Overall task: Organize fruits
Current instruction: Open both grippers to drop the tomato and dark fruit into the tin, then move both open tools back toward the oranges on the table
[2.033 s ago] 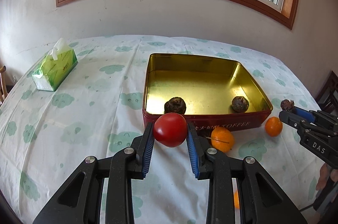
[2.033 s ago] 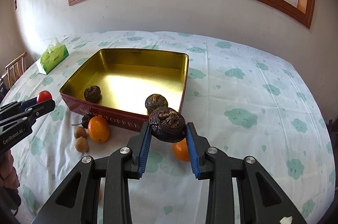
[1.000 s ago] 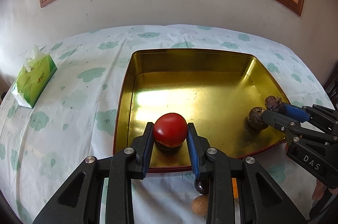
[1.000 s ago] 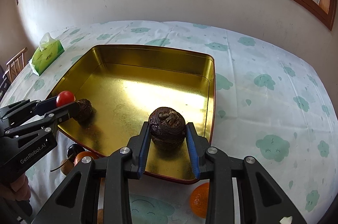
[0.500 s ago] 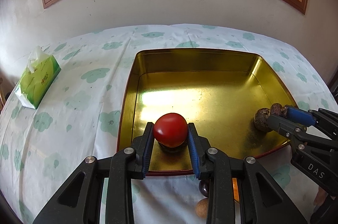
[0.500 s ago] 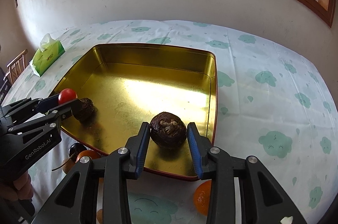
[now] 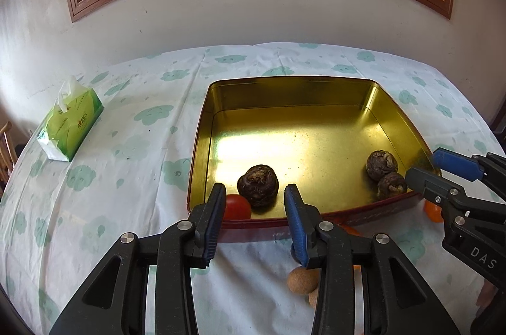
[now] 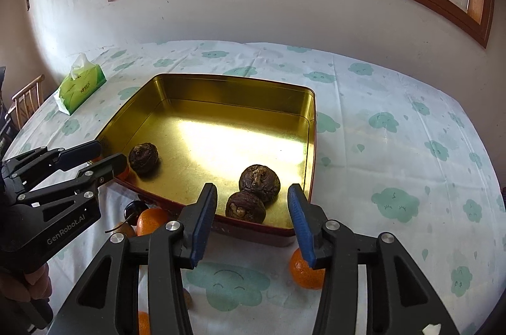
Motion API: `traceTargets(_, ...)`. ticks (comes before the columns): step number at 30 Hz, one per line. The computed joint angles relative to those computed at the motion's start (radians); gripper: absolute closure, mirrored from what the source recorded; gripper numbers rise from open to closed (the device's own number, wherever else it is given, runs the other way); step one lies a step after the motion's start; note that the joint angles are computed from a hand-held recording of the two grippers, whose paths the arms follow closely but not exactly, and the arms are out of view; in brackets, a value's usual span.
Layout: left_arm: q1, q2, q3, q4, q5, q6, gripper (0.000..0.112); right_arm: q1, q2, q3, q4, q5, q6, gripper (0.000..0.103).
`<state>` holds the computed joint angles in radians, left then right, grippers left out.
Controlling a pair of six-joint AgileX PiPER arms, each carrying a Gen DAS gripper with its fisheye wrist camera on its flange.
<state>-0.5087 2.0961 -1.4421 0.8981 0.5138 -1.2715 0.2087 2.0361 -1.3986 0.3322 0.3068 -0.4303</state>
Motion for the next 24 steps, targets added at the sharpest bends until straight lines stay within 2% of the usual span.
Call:
traceTargets(11, -0.111, -0.142, 0.267, 0.162, -0.004, -0.264, 0.072, -0.044, -0.176, 0.323, 0.206, -0.113, -0.219, 0.059)
traceTargets(15, -0.161, -0.153, 0.359, 0.202, -0.005, -0.368, 0.072, -0.076, -0.215, 0.444, 0.348, -0.155, -0.382, 0.059)
traceTargets(17, -0.181, -0.165, 0.404, 0.216, -0.016, -0.425, 0.072, -0.096, -0.232, 0.495, 0.454, -0.168, -0.497, 0.059)
traceTargets(21, -0.222, -0.189, 0.479, 0.255, -0.033, -0.54, 0.072, -0.139, -0.256, 0.582, 0.799, -0.188, -0.859, 0.059)
traceTargets(24, -0.258, -0.198, 0.499, 0.272, -0.015, -0.586, 0.072, -0.16, -0.262, 0.613, 0.986, -0.188, -1.042, 0.059)
